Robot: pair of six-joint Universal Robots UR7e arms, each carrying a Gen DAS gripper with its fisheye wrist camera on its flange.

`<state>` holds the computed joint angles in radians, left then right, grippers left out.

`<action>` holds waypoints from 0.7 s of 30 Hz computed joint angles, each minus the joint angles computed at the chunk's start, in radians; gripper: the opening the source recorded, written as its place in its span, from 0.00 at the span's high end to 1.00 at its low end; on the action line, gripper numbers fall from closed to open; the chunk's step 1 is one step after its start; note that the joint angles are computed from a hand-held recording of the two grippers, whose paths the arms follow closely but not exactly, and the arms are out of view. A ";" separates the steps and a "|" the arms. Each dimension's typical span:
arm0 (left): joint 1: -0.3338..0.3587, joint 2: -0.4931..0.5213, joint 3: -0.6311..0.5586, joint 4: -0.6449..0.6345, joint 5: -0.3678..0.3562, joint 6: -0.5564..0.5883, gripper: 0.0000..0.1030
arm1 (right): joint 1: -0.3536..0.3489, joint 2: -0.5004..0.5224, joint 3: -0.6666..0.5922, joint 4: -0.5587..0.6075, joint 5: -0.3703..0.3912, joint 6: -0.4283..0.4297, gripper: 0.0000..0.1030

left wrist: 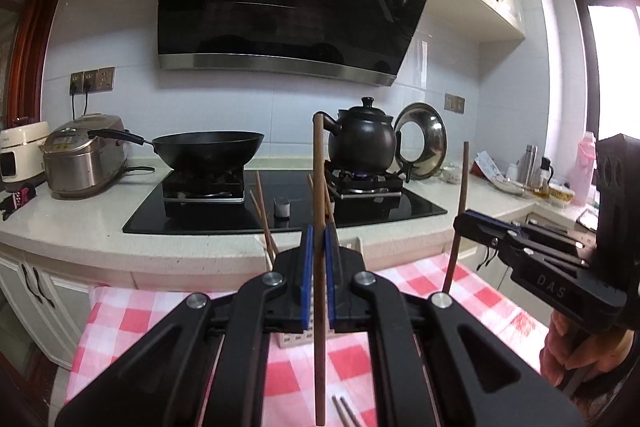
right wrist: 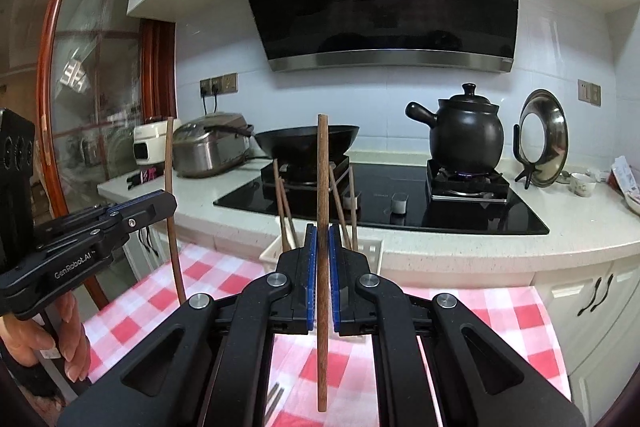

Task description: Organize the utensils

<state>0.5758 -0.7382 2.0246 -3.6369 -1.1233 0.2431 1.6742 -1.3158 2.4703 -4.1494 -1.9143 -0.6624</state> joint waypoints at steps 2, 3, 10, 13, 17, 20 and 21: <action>0.009 0.014 -0.040 0.012 -0.006 0.006 0.94 | -0.006 -0.005 -0.023 0.023 0.007 0.002 0.94; 0.011 0.020 -0.055 0.016 -0.006 0.012 0.94 | -0.010 -0.008 -0.035 0.035 0.011 0.000 0.94; 0.040 0.078 -0.208 0.070 -0.026 0.040 0.94 | -0.026 -0.010 -0.134 0.118 0.026 -0.017 0.94; 0.051 0.104 -0.268 0.079 -0.033 0.051 0.94 | -0.029 -0.004 -0.177 0.144 0.035 -0.027 0.94; 0.071 0.138 -0.344 0.098 -0.041 0.066 0.94 | -0.039 0.013 -0.235 0.179 0.050 -0.035 0.94; 0.086 0.161 -0.397 0.119 -0.051 0.066 0.94 | -0.049 0.030 -0.279 0.212 0.066 -0.035 0.94; 0.091 0.168 -0.415 0.131 -0.056 0.063 0.94 | -0.050 0.037 -0.291 0.218 0.068 -0.036 0.94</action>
